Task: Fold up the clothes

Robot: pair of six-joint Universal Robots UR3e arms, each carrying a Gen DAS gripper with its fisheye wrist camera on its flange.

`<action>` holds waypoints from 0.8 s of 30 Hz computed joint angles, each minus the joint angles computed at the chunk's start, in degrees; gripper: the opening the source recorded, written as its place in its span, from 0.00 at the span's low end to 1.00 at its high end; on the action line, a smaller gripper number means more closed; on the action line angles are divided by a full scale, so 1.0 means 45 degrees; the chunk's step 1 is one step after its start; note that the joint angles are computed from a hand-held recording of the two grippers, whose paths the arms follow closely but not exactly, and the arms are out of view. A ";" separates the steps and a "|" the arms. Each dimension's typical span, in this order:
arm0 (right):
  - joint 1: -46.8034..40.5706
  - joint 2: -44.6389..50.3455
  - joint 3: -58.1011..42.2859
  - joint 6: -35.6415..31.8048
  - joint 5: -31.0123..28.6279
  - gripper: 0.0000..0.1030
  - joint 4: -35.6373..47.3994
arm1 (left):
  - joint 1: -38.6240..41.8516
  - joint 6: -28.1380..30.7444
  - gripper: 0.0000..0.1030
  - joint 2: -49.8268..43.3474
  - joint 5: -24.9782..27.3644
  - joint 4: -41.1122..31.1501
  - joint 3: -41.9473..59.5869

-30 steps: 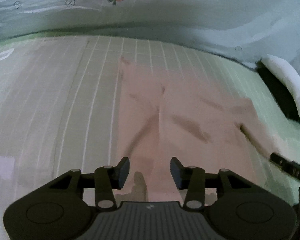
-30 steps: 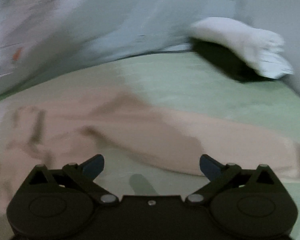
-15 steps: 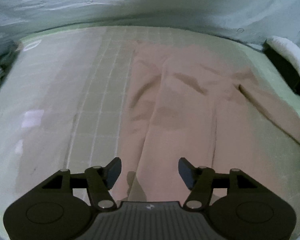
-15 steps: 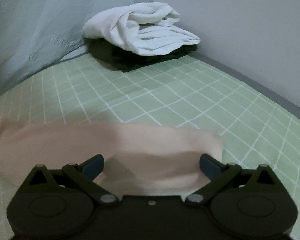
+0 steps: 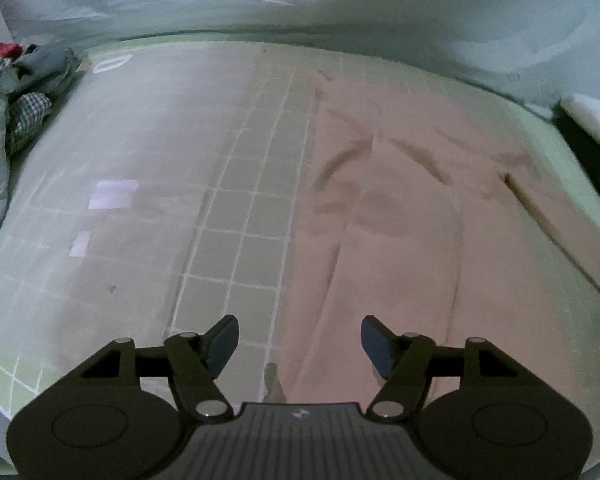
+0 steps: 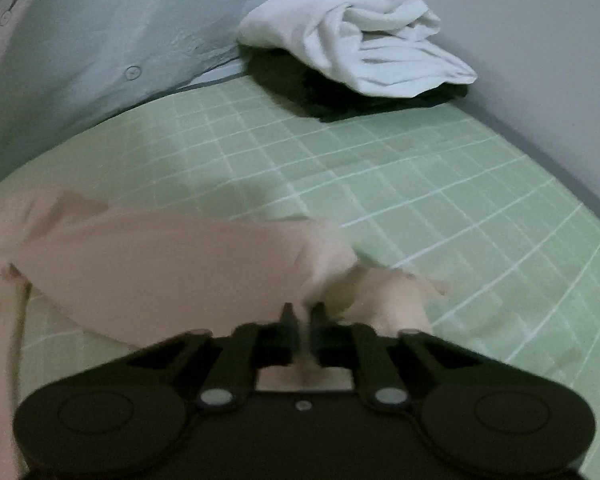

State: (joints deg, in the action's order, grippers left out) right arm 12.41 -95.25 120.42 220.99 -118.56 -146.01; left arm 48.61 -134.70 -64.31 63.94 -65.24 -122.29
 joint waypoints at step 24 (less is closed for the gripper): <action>0.5637 0.4830 -0.7413 0.1056 -0.1343 0.85 0.1429 | 0.0340 0.2105 0.65 -0.2672 -0.2553 -0.1301 0.2079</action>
State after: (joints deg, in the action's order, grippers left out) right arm 37.78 -73.52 87.06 225.74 -124.60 -139.58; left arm 50.14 -125.23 -76.33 52.45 -71.09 -112.93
